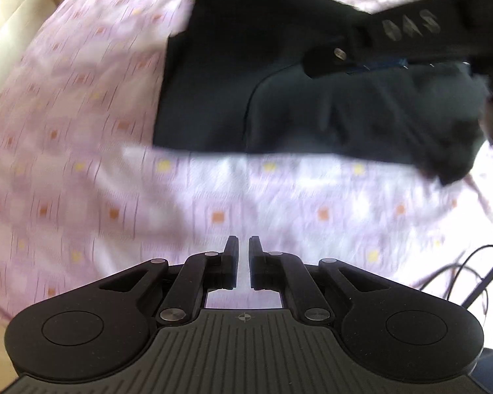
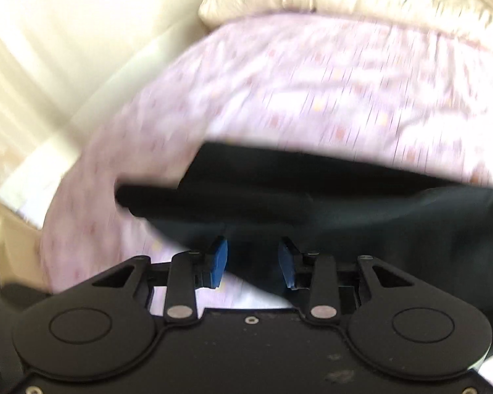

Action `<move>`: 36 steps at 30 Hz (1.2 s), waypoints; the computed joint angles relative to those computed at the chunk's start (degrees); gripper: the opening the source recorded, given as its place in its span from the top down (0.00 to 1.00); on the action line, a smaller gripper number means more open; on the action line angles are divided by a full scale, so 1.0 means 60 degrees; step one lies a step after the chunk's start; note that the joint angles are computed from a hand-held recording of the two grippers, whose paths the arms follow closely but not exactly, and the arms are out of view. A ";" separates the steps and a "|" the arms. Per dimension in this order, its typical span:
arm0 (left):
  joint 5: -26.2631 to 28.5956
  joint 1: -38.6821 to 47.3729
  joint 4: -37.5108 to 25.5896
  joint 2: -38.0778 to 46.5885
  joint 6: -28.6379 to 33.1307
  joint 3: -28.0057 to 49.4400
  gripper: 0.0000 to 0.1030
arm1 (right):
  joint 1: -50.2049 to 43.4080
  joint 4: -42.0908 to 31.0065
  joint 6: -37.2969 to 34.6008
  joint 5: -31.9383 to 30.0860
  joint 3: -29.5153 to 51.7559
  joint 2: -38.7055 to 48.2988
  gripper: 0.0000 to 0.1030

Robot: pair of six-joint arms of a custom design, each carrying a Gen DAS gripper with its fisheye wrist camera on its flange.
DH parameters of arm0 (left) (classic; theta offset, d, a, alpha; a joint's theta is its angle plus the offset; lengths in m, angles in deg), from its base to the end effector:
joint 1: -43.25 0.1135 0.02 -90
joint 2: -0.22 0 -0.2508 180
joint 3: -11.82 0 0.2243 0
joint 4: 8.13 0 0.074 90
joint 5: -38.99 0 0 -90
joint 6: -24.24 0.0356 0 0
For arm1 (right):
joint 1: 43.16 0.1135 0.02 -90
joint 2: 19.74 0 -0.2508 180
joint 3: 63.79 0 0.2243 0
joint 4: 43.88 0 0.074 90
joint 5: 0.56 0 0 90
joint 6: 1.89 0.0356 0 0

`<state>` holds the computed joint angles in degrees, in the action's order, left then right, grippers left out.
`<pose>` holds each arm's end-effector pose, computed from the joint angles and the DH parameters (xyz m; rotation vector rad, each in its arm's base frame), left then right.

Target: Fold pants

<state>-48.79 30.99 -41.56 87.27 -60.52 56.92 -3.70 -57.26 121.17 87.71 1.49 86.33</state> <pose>0.1967 -0.0442 0.1080 0.4465 2.8535 -0.0785 0.2490 0.2064 0.1191 -0.1581 2.5997 0.5297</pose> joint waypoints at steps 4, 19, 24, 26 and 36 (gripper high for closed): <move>0.0113 0.0000 0.0429 0.0727 0.0104 0.0655 0.94 | -0.0497 -0.0595 -0.0094 0.0074 0.0570 0.0202 0.63; 0.0046 0.0187 0.1105 0.4938 -0.0362 0.4812 0.94 | -0.1032 -0.0665 0.0737 0.1679 -0.2919 -0.2207 0.63; -0.0074 0.0083 0.0267 0.5631 0.0056 0.5918 0.93 | -0.0945 -0.1055 0.0897 0.1806 -0.4040 -0.3489 0.63; -0.0127 0.0058 -0.0110 0.5832 0.0049 0.6298 0.94 | -0.0926 -0.1176 0.1103 0.1652 -0.4478 -0.3952 0.62; 0.0847 -0.0908 0.0266 0.3527 0.0632 0.3922 0.93 | -0.0532 -0.1420 0.2586 0.1278 -0.5331 -0.4361 0.60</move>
